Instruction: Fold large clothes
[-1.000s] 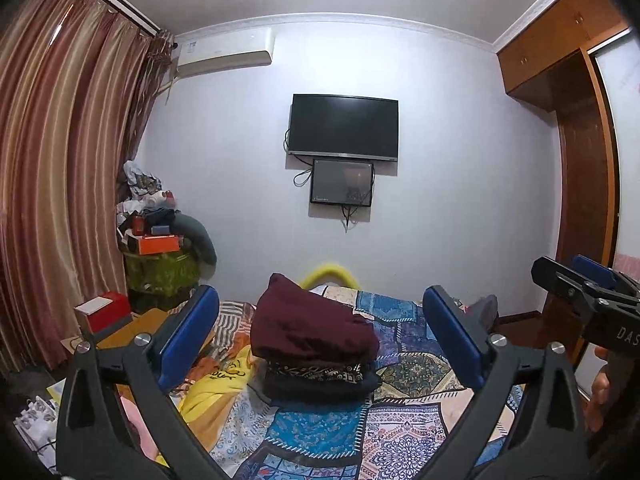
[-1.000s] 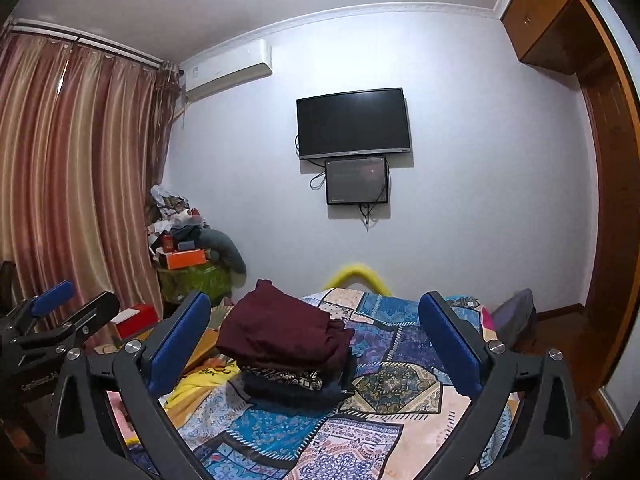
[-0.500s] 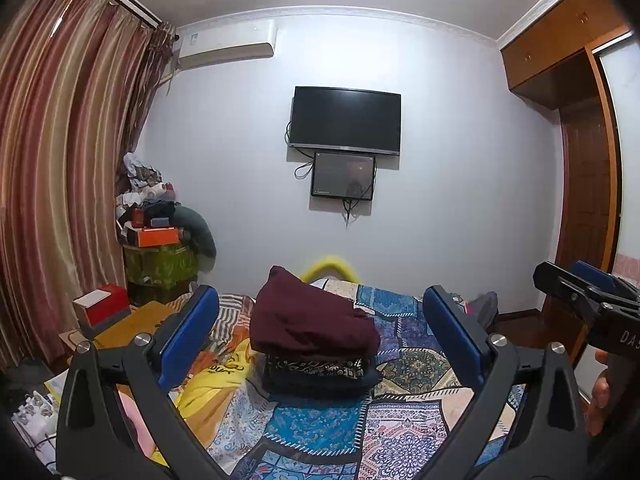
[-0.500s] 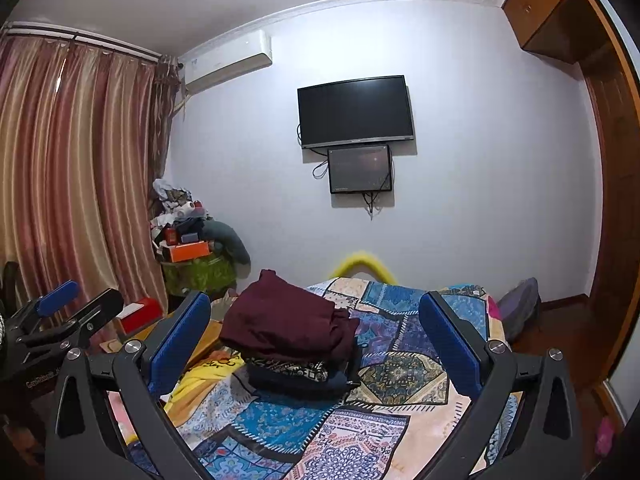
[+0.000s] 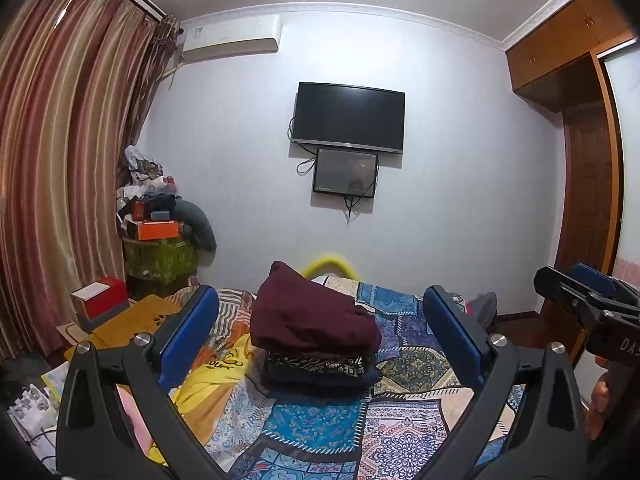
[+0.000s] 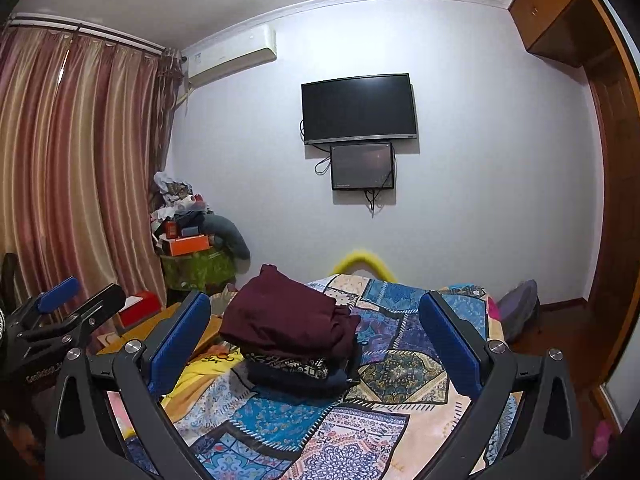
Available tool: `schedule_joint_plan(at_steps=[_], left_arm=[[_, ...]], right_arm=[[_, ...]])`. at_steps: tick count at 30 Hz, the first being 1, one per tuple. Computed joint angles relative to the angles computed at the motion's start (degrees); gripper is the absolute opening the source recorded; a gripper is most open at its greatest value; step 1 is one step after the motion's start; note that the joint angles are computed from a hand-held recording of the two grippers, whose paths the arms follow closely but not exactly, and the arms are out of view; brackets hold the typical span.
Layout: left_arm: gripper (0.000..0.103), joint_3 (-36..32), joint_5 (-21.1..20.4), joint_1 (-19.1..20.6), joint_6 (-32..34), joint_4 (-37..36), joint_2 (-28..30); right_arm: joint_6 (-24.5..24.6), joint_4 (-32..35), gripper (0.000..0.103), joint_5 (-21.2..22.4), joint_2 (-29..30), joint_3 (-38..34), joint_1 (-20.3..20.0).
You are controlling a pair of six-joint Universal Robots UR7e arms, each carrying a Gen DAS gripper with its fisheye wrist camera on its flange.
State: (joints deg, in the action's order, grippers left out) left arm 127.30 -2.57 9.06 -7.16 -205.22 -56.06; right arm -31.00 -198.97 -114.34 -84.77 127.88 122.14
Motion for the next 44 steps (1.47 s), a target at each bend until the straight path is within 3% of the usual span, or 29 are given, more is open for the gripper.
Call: schedule_joint_plan(at_steps=[9, 20, 31, 44], left_arm=[[0.102, 1.00, -0.49, -0.09, -4.10, 3.91, -1.33], [0.102, 0.81, -2.03, -0.47, -2.98, 2.79, -0.64], [0.102, 2.04, -1.99, -0.37, -12.78, 13.53, -3.01], [0.102, 2.06, -2.23, -0.11, -14.40, 15.99, -3.34]], right_arm=[[-0.10, 0.31, 0.103, -0.08, -0.09, 0.04, 0.02], [-0.11, 0.09, 0.103, 0.21, -0.17, 0.14, -0.17], [0.37, -0.40, 0.103, -0.01, 0.02, 0.22, -0.24], [0.28, -1.28, 0.103, -0.88, 0.79, 0.14, -0.08]])
